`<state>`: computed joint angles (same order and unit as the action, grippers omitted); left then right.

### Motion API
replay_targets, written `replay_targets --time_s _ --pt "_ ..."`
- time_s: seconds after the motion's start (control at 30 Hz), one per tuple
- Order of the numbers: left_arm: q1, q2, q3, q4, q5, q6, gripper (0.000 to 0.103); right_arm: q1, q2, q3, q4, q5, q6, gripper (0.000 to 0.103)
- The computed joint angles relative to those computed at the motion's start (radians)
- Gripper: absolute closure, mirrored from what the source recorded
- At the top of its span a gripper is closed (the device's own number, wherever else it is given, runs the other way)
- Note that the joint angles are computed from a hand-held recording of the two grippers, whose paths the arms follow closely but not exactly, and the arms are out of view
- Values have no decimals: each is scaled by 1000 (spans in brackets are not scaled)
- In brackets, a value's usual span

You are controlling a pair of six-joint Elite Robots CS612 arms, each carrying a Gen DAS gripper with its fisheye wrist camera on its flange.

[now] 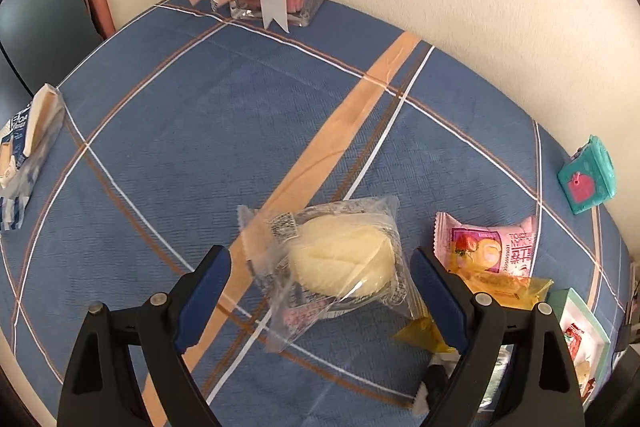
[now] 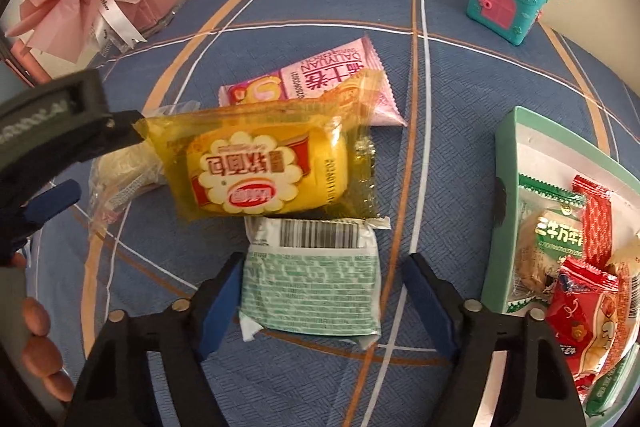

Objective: Organize snacks
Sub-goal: 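Grasp the clear-wrapped bun with the left gripper while the right gripper grasps the green barcoded packet, then carry the bun and green packet over the white tray with both grippers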

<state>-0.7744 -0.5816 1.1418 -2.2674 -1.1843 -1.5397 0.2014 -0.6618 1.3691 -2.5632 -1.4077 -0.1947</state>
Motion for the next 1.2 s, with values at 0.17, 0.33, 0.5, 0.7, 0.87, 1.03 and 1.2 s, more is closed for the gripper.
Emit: replay_targets --time_s 0.17,0.33,0.5,0.7,0.87,1.03,1.2 --pt "4 8 5 -32 -22 -20 15 2 -2 4 -11 -15 2 29" --pt "3 0 24 -63 -16 -23 24 3 0 1 -13 -25 7 37" --pt "1 -8 39 -86 -14 -18 28 -4 -8 8 -7 -19 7 42" --pt "-3 -20 45 -76 -17 -19 33 -7 -16 9 23 -12 13 45" --pt "-9 -35 63 -79 -22 -24 37 -12 -35 30 32 -4 11 45" --pt "-19 -54 83 -75 -17 -29 40 -17 -63 64 15 7 3 45" --pt "-31 -66 86 -67 1 -21 40 -28 -89 96 4 29 2 45"
